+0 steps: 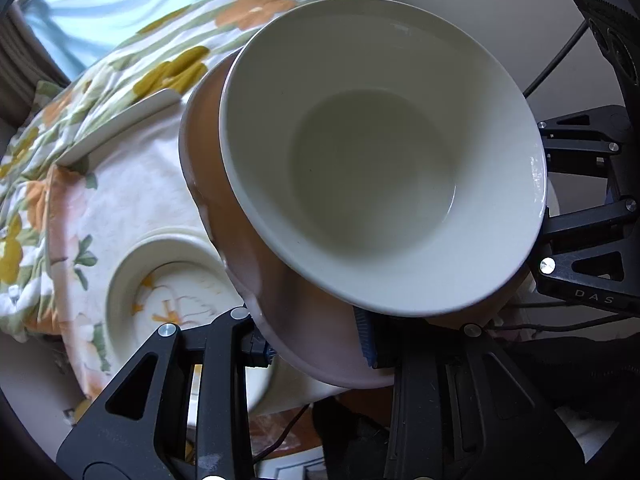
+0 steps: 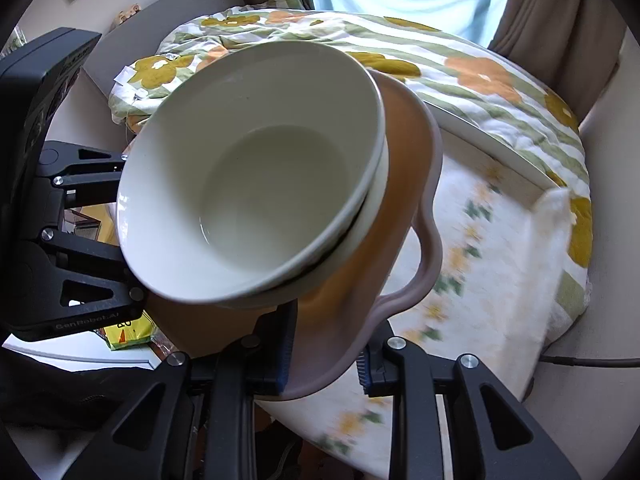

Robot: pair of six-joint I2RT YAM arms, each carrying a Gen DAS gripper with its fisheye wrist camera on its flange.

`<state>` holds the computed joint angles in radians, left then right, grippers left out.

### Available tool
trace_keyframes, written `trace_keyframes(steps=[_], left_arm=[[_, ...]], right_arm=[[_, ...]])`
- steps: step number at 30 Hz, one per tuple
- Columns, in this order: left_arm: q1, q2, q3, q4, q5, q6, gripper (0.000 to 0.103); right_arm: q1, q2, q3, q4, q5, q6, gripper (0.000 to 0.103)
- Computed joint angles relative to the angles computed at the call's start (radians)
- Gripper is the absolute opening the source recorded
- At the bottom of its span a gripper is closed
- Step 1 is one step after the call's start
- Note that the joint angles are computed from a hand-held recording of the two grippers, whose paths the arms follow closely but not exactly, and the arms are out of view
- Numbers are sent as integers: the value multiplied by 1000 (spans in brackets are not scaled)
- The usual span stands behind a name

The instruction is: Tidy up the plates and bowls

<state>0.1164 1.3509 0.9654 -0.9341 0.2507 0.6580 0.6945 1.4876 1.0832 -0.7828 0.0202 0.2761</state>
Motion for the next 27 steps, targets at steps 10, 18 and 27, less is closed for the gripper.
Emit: trace_keyframes(steps=[10, 18, 27], left_arm=[[385, 311, 178, -30, 21, 454, 28], [493, 485, 300, -41, 1, 593, 28], [495, 587, 344, -22, -16, 581, 28]], right_arm=[[231, 354, 300, 24, 46, 260, 24], [284, 543, 472, 17, 46, 350, 24], [283, 590, 488, 29, 38, 372, 24]])
